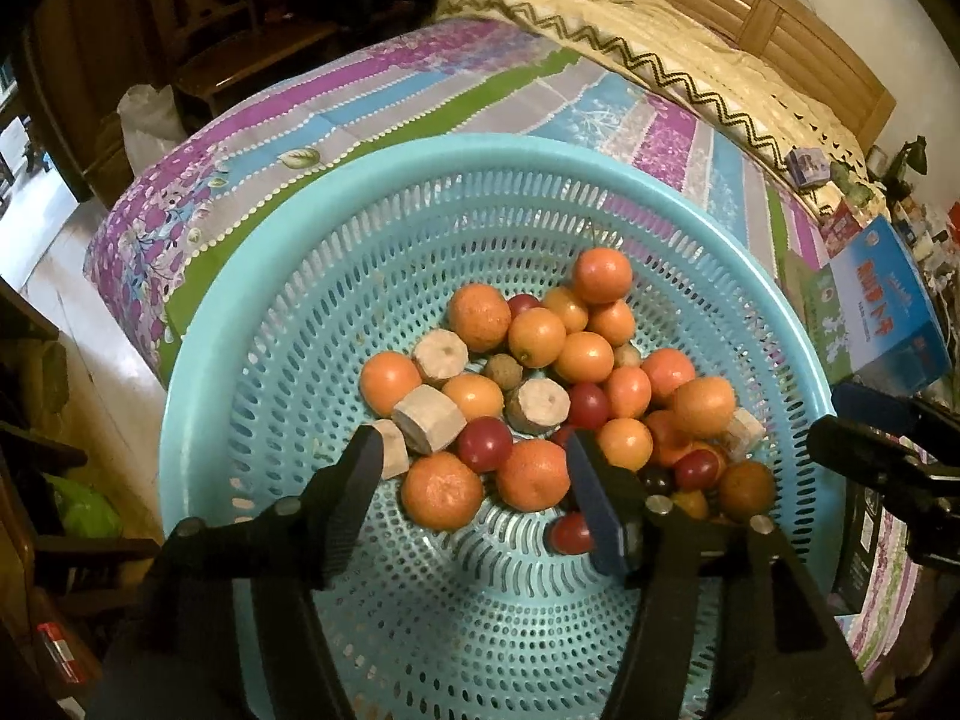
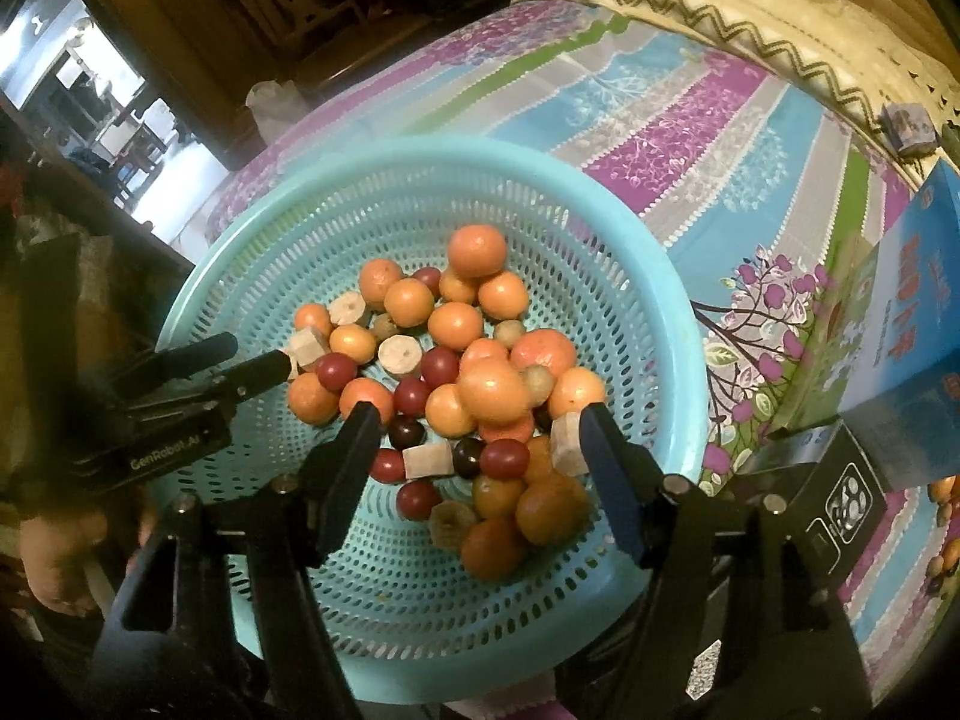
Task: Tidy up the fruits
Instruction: 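Move both open tools back over the remaining fruit spread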
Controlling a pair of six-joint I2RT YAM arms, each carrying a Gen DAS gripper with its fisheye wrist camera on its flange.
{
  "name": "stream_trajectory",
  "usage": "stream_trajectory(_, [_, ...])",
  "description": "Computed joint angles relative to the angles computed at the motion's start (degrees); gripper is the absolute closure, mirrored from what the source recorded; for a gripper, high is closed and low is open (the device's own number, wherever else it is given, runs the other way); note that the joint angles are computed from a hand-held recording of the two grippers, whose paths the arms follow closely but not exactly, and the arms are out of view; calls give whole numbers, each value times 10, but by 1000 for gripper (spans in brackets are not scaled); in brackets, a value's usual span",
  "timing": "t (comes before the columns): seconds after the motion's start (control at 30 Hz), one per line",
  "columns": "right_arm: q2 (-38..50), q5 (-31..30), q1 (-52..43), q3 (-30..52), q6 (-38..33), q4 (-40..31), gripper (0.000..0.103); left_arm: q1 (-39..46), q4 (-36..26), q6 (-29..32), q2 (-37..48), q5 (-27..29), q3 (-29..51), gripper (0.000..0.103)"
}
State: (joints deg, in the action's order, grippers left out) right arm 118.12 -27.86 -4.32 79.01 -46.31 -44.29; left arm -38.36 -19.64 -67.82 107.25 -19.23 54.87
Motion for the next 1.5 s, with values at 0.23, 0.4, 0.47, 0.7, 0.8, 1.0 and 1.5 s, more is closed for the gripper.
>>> stream_trajectory(0.23, [-32,-29,-12,-40,-14,38,34,-8,-26,-32,-5,-35,3,37])
stream_trajectory(0.4, [-102,-50,-27,-110,-32,103,34,-27,-60,-77,-12,-100,10,29])
stream_trajectory(0.47, [-126,-58,-34,-134,-34,128,33,-36,-76,-89,-12,-123,19,28])
stream_trajectory(0.7, [-190,-86,-67,-192,-45,181,32,-59,-120,-107,-6,-181,50,19])
stream_trajectory(0.8, [-207,-94,-78,-206,-48,193,32,-67,-133,-112,-6,-198,60,19])
stream_trajectory(1.0, [-224,-114,-100,-219,-56,203,26,-82,-171,-125,1,-228,93,15])
stream_trajectory(1.5, [-186,-172,-240,-180,-108,181,24,-152,-349,-138,121,-335,342,0])
